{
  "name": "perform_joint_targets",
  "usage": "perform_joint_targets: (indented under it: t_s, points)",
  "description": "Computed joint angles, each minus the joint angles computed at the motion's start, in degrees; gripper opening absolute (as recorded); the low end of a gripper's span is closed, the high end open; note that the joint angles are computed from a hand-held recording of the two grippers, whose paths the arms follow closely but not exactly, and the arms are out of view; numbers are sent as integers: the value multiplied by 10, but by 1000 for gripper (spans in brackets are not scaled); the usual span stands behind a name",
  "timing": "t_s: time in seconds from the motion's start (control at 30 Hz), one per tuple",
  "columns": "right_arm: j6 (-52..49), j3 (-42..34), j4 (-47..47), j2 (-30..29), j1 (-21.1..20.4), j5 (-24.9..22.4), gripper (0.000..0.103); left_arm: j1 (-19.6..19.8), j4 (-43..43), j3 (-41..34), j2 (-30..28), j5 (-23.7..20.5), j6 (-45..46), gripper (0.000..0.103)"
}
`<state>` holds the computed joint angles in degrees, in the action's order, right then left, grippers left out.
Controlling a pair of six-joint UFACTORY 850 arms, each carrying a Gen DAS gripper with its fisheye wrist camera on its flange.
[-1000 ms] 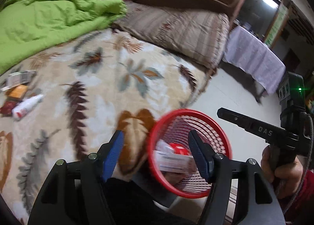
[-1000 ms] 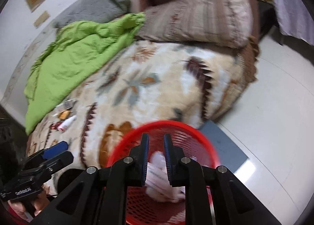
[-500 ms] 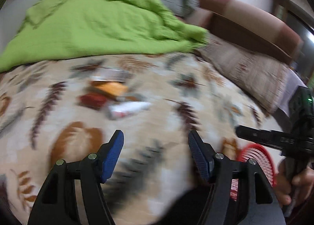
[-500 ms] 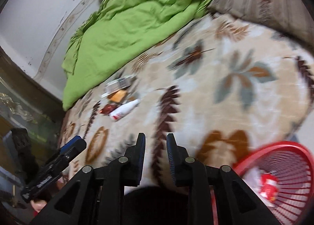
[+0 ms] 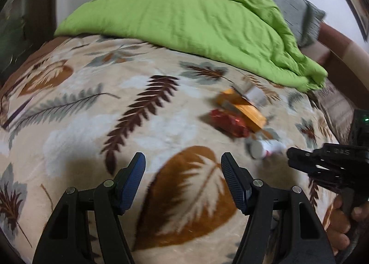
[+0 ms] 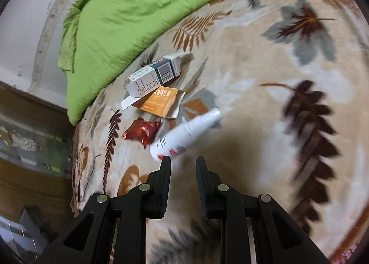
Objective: Collect trash
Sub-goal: 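Move both open tools back over the remaining trash on the bed, then grasp the white spray bottle with the right tool while the left tool grasps the red candy wrapper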
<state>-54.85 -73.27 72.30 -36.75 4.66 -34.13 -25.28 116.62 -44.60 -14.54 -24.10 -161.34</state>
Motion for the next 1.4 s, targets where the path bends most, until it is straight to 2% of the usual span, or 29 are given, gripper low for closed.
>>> perform_joint_targets:
  t_s: [0.1,0.17,0.33,0.57,0.67,0.73,0.83,0.93,1.0,1.07,1.13,1.2,1.3,1.4]
  points:
    - [59,-32,-19,-27,13,18,26,8,14,4,0,0,-24,67]
    - [85,-45,-18,-40,18,27,43,11,23,4,-1,3,-33,67]
    - [98,-66,-15,-52,33,50,46,11,21,1,-5,5,-28,67]
    - [91,-99,-26,-78,56,76,45,9,-22,-10,-15,4,8,67]
    - [65,-112,-52,-85,67,69,38,9,-30,-11,-17,1,10,67]
    - [24,-107,-67,-80,78,78,38,11,-33,-11,-17,2,6,67]
    - [-24,-106,-65,-83,78,26,37,17,-27,-8,-15,7,-8,67]
    - [-77,-83,-56,-68,78,5,36,27,-4,-7,-11,21,-35,67]
    - [-103,-60,-17,-53,64,-14,36,32,8,-10,-12,26,-46,67]
    - [-130,-35,18,-33,57,-7,36,36,-6,-25,-19,35,-26,67]
    - [-168,-5,51,-6,50,13,36,43,22,-48,-31,58,-34,67]
    - [-215,28,88,20,38,21,36,47,4,-78,-51,76,7,68]
    - [-281,73,142,50,23,20,37,52,-73,-134,-92,101,110,68]
    - [-330,106,189,68,10,14,37,62,-220,-186,-134,118,255,68]
